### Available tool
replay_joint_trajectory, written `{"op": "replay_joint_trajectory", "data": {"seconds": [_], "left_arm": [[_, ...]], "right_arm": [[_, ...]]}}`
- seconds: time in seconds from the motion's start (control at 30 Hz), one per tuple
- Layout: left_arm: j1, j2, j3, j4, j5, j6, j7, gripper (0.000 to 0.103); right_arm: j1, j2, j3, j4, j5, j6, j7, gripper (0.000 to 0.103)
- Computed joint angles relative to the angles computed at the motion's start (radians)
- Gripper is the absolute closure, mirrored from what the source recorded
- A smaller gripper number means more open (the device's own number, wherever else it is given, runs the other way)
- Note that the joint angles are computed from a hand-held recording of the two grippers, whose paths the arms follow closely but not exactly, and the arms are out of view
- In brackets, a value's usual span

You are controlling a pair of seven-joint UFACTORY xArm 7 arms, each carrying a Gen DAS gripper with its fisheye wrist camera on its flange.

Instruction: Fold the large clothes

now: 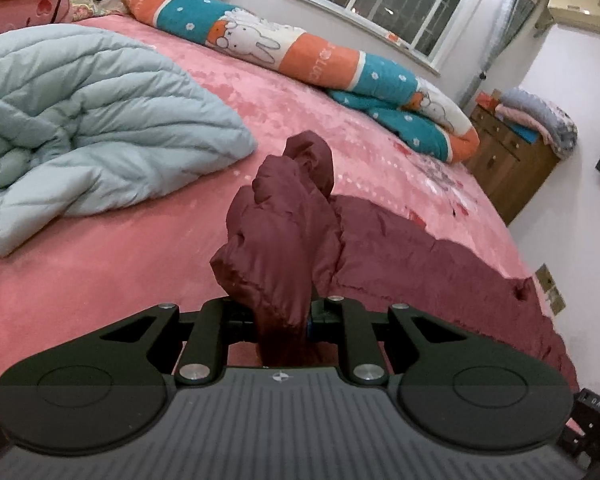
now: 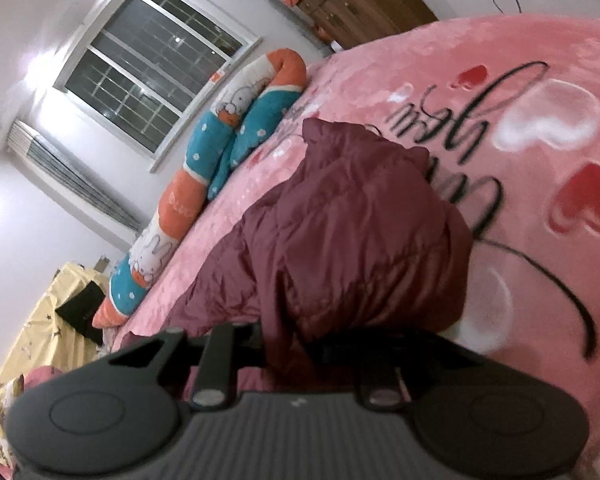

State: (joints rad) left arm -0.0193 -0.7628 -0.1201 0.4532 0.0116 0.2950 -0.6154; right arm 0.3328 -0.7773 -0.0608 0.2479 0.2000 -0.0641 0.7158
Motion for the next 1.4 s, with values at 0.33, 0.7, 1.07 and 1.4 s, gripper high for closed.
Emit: {"op": "replay_joint_trajectory", "data": {"seconds": [0.33, 0.7, 1.07, 1.4], "left_arm": [[-0.023, -0.073, 0.018, -0.038, 0.003, 0.078, 0.042, 0.072], [-0.048, -0.276, 0.072, -0.095, -0.042, 0.192, 0.114, 0.049], [-0.083, -0.208, 0.001, -0.008, 0.011, 0.075, 0.209, 0.044], [-0.065, 0.129, -0.034, 0.110, 0.033, -0.114, 0.262, 0.042]], "right_arm": [[-0.118, -0.134, 0.119, -0.023, -0.022, 0.223, 0.065, 0.065], [-0.200, -0.353, 0.205, -0.053, -0.095, 0.431, 0.135, 0.059], [-0.281, -0.324, 0.273, -0.030, -0.238, 0.270, 0.110, 0.051], [-0.339, 0.020, 0.293, 0.087, -0.277, 0.049, -0.011, 0.048]]}}
